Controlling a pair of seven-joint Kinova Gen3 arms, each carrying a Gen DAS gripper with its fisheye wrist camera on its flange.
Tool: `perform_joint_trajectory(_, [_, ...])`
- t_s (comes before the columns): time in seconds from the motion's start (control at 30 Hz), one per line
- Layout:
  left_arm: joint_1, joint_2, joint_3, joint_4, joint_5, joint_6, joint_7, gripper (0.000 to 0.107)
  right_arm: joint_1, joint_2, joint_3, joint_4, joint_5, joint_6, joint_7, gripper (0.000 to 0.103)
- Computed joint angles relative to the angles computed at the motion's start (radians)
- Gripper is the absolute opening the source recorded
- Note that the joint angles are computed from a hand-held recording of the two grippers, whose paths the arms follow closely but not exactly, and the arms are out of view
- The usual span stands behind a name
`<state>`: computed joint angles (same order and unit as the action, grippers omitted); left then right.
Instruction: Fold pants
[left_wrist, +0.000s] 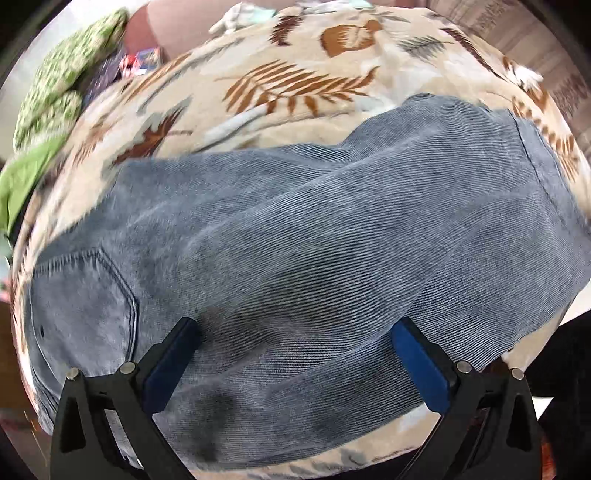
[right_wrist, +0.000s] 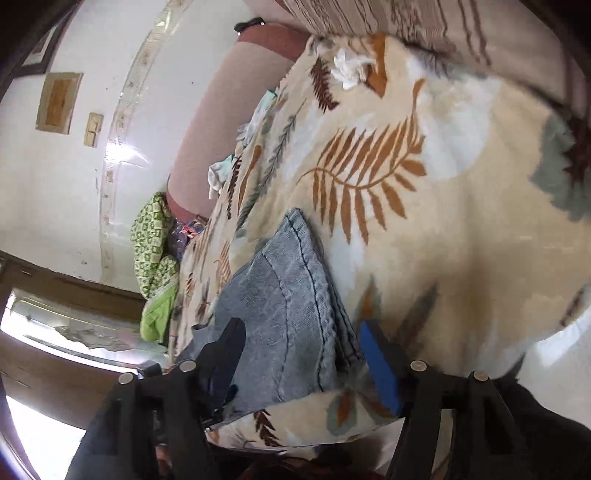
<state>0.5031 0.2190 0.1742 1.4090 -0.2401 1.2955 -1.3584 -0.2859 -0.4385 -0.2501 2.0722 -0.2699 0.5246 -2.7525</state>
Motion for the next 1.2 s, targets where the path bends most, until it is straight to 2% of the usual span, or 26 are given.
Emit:
perform_joint_trajectory(0.07, [0.014, -0.002, 0.003, -0.011, -0.026, 0.023, -0.001, 0.103, -0.051, 0.069, 0.066, -0.029, -0.034, 0.03, 0.081, 0.068])
perform_joint_trajectory(0.17, [0.025, -0.02, 0.005, -0.009, -0.046, 0.038, 0.004, 0.103, -0.139, 0.141, 0.154, -0.043, -0.085, 0.004, 0.193, 0.068])
perform_joint_trajectory(0.3, [-0.001, -0.051, 0.004, -0.005, 0.001, 0.053, 0.014, 0.103, -0.131, 0.2, 0.148, -0.092, -0.118, 0.015, 0.287, 0.066])
perform_joint_trajectory(0.37, [-0.024, -0.07, 0.003, 0.013, 0.03, 0.045, 0.007, 0.103, -0.135, 0.22, 0.15, -0.11, -0.131, 0.022, 0.312, 0.057])
perform_joint_trajectory(0.43, [-0.047, -0.095, 0.0, 0.034, 0.048, 0.033, -0.007, 0.103, -0.178, 0.229, 0.182, -0.109, -0.139, 0.009, 0.304, 0.021])
perform_joint_trajectory(0.5, [-0.077, -0.123, -0.006, 0.051, 0.065, 0.024, -0.022, 0.103, -0.153, 0.231, 0.142, -0.13, -0.084, 0.03, 0.24, 0.02])
perform_joint_trajectory(0.57, [-0.112, -0.15, -0.015, 0.065, 0.088, 0.017, -0.033, 0.103, -0.082, 0.225, 0.05, -0.171, -0.005, 0.058, 0.159, 0.019])
perform_joint_trajectory(0.67, [-0.176, -0.194, -0.036, 0.079, 0.129, 0.016, -0.05, 0.103, 0.021, 0.236, -0.089, -0.3, 0.117, 0.151, 0.057, 0.019])
perform_joint_trajectory(0.73, [-0.222, -0.219, -0.055, 0.087, 0.161, 0.01, -0.062, 0.103, 0.055, 0.262, -0.169, -0.393, 0.198, 0.18, 0.022, 0.019])
perform_joint_trajectory(0.8, [-0.265, -0.236, -0.07, 0.094, 0.189, -0.004, -0.085, 0.103, 0.017, 0.31, -0.193, -0.485, 0.279, 0.205, 0.009, 0.018])
perform_joint_trajectory(0.87, [-0.296, -0.258, -0.078, 0.103, 0.198, -0.018, -0.103, 0.103, -0.076, 0.376, -0.178, -0.578, 0.359, 0.214, 0.013, 0.019])
perform_joint_trajectory(0.93, [-0.322, -0.287, -0.084, 0.116, 0.197, -0.035, -0.124, 0.103, -0.167, 0.448, -0.149, -0.671, 0.397, 0.233, 0.035, 0.018])
perform_joint_trajectory(1.03, [-0.359, -0.321, -0.095, 0.135, 0.193, -0.064, -0.161, 0.103, -0.242, 0.569, -0.16, -0.81, 0.434, 0.276, 0.074, 0.019])
perform_joint_trajectory(1.13, [-0.397, -0.349, -0.114, 0.154, 0.198, -0.087, -0.195, 0.103, -0.295, 0.699, -0.156, -0.949, 0.402, 0.352, 0.115, 0.019])
perform_joint_trajectory(1.2, [-0.423, -0.357, -0.13, 0.164, 0.21, -0.094, -0.214, 0.103, -0.329, 0.791, -0.142, -1.039, 0.363, 0.405, 0.134, 0.024])
